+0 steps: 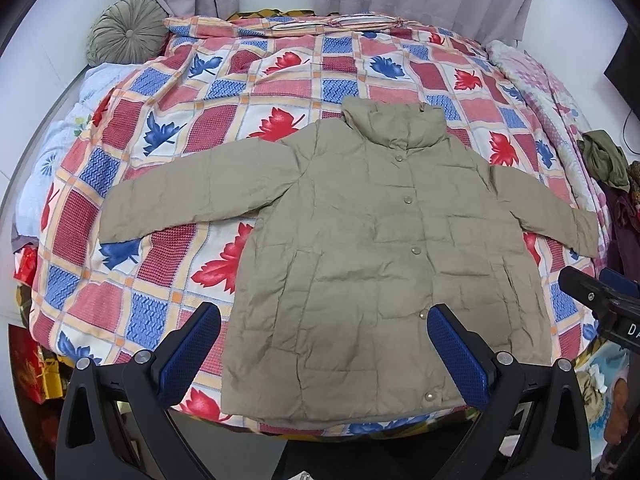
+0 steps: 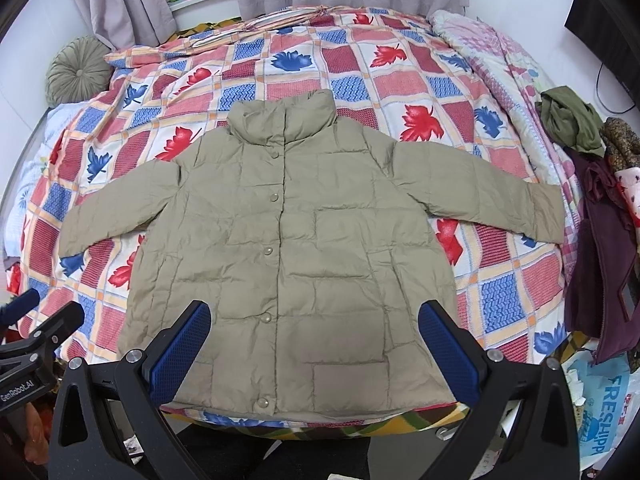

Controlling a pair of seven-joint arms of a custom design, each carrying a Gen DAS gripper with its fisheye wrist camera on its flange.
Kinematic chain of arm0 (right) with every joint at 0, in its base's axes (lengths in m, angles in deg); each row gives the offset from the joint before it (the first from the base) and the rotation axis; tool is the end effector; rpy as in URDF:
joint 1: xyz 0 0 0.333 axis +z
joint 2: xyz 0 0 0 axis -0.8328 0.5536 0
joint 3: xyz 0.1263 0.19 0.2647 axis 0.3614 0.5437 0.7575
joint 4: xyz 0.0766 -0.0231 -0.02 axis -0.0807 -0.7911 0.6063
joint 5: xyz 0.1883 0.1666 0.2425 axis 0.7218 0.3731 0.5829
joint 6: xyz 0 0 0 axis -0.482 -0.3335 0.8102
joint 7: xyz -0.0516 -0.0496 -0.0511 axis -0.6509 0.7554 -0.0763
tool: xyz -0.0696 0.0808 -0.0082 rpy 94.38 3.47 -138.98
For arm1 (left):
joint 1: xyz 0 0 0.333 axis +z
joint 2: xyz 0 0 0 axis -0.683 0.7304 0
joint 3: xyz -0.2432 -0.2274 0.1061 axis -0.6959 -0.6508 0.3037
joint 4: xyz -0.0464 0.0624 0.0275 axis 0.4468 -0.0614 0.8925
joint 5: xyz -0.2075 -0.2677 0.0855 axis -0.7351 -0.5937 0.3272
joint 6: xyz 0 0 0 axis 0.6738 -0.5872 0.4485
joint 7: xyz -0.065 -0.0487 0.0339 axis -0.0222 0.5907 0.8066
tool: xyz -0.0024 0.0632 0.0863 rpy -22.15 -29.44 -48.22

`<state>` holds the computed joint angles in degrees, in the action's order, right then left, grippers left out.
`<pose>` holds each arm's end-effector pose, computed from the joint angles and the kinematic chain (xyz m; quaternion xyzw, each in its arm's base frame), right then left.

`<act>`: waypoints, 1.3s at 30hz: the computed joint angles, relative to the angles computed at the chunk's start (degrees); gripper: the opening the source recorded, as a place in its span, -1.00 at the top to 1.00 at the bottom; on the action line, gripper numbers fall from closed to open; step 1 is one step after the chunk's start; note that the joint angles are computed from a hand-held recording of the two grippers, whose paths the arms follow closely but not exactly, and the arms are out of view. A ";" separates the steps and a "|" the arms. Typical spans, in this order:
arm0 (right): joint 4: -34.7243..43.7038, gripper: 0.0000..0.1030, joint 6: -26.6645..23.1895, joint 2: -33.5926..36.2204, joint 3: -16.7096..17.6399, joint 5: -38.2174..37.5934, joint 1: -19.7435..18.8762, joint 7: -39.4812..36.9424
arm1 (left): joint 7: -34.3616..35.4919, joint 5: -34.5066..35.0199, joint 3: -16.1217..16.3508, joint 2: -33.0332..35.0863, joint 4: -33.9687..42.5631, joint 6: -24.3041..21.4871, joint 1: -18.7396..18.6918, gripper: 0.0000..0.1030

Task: Fold large clothes
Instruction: 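Grasp the jacket sleeve with the left tool and lift it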

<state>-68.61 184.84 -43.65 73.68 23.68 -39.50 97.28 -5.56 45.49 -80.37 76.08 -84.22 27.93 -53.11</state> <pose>0.4884 0.1833 0.6899 -0.5990 0.7773 -0.1535 0.1163 0.5339 -0.1954 0.6797 -0.6379 0.7463 -0.1571 0.1068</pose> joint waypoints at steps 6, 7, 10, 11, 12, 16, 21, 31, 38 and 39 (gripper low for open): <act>1.04 -1.00 3.72 3.14 -0.45 3.35 0.04 1.10 | 4.02 -4.70 2.44 2.67 -0.37 -1.51 4.09 -1.00; 1.07 -1.00 4.69 3.68 -0.52 4.06 0.13 1.13 | 4.42 -5.24 2.74 3.16 -0.64 -1.72 4.76 -1.00; 0.16 -1.00 9.72 5.55 -0.78 8.33 0.28 1.33 | 4.01 -4.91 3.83 3.93 -3.40 0.31 6.63 -1.00; -0.31 -1.00 11.51 6.11 -0.82 9.15 0.39 1.70 | 3.74 -5.04 4.19 4.36 -4.17 0.89 7.31 -1.00; -0.55 -1.00 12.91 6.70 -0.85 9.66 0.52 1.84 | 4.20 -6.14 4.48 4.72 -5.06 1.75 8.22 -1.00; 1.22 -1.00 15.04 10.95 -0.85 7.81 1.92 2.48 | 4.81 -8.66 5.29 8.29 -5.90 3.10 11.10 -1.00; 4.75 -1.00 14.50 17.19 -0.77 11.02 2.63 -0.51 | 5.48 -15.92 5.24 13.51 -6.66 10.03 14.94 -1.00; 10.22 -1.00 13.98 28.08 -0.85 16.91 3.43 -8.13 | 18.01 -43.43 -1.95 28.32 -1.47 27.24 24.50 -1.00; 11.55 -1.00 20.21 32.00 -0.50 19.65 3.65 -10.62 | 12.12 -40.17 -1.45 38.43 12.26 28.68 25.39 -1.00; 11.77 -1.00 21.34 32.31 -0.47 19.94 3.63 -10.96 | 10.79 -38.32 -0.84 39.63 14.44 28.83 25.14 -1.00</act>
<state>-56.83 206.18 -11.34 73.21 43.61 -35.87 86.33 5.23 7.18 -81.21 115.71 -69.78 56.76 -27.97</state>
